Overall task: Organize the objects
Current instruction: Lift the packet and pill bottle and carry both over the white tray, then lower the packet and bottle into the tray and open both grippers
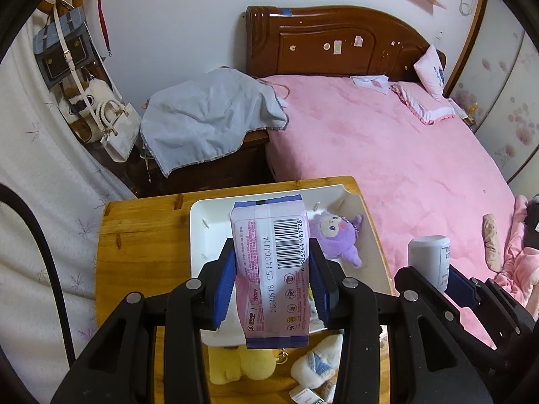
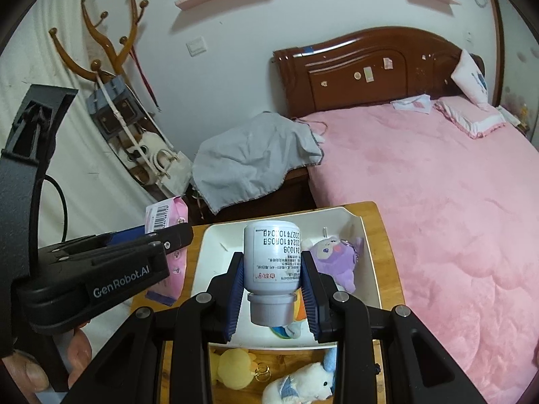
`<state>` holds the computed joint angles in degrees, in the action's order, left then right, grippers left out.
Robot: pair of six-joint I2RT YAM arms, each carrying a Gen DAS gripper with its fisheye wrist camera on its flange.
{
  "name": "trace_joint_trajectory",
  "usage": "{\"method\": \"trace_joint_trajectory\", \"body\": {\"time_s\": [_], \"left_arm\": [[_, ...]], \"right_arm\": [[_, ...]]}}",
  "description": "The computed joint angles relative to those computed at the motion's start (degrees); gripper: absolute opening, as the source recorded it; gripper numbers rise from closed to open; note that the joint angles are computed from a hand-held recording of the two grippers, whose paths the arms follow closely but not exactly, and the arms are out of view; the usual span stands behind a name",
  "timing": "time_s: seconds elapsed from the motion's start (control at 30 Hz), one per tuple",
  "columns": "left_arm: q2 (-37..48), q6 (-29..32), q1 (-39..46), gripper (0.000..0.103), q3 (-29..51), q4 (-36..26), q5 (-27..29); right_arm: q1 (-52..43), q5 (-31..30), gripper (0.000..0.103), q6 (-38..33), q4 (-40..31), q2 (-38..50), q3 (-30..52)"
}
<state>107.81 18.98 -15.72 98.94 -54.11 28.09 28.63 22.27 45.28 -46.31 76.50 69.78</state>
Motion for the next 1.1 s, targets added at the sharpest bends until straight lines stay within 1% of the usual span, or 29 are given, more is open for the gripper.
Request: {"method": "trace_joint_trajectory", "body": {"time_s": [0.2, 0.37, 0.43, 0.53, 0.57, 0.6, 0.63, 0.67, 0.7, 0.73, 0.8, 0.97, 1.1], "left_arm": [[3.6, -0.2, -1.7, 0.044, 1.1, 0.8, -3.0], [4.2, -0.1, -3.5, 0.044, -1.0, 3.5, -6.7], [4.3, 0.3, -4.1, 0.046, -1.9, 4.3, -8.0], [4.6, 0.0, -4.4, 0.048, -2.5, 5.0, -9.7], [4.7, 0.0, -4.4, 0.048, -2.7, 5.1, -10.2], [5.1, -0.1, -4.3, 0.052, -2.5, 4.7, -10.5], [5.5, 0.0, -4.1, 0.058, -2.1, 4.4, -10.5], [5.8, -0.1, -3.9, 0.061, -1.9, 4.0, -10.5], [6.0, -0.2, -3.7, 0.068, -1.8, 3.9, -10.7], [6.1, -0.4, -3.5, 0.079, -1.9, 3.9, -11.0], [6.2, -0.8, -3.1, 0.088, -2.4, 4.6, -11.7], [6.2, -1.2, -2.1, 0.089, -2.7, 5.1, -12.5], [5.7, -1.1, -1.1, 0.09, -3.0, 5.5, -12.2]], "right_arm": [[-1.8, -2.1, 0.032, 0.4, 0.5, 4.9, -0.3], [-2.9, -3.6, 0.032, 0.8, 0.9, 7.9, -0.7], [-2.9, -3.9, 0.032, 1.4, 0.4, 9.0, -0.4], [-2.7, -4.2, 0.034, 2.0, 0.6, 10.0, -0.3], [-2.5, -4.3, 0.037, 2.0, 0.6, 10.3, -0.2], [-2.4, -4.3, 0.043, 2.1, 0.5, 10.7, -0.1], [-2.3, -4.1, 0.047, 2.2, 0.4, 10.9, 0.0], [-2.0, -3.8, 0.054, 2.4, 0.4, 10.9, -0.1], [-1.8, -3.6, 0.058, 2.6, 0.7, 10.8, -0.3], [-1.6, -3.4, 0.058, 2.8, 0.7, 10.8, -0.4], [-1.5, -3.4, 0.058, 2.9, 0.8, 10.7, -0.5], [-1.1, -3.7, 0.058, 3.3, 0.7, 10.9, -0.2], [-0.2, -2.8, 0.058, 4.0, 0.1, 10.9, 0.3]]}}
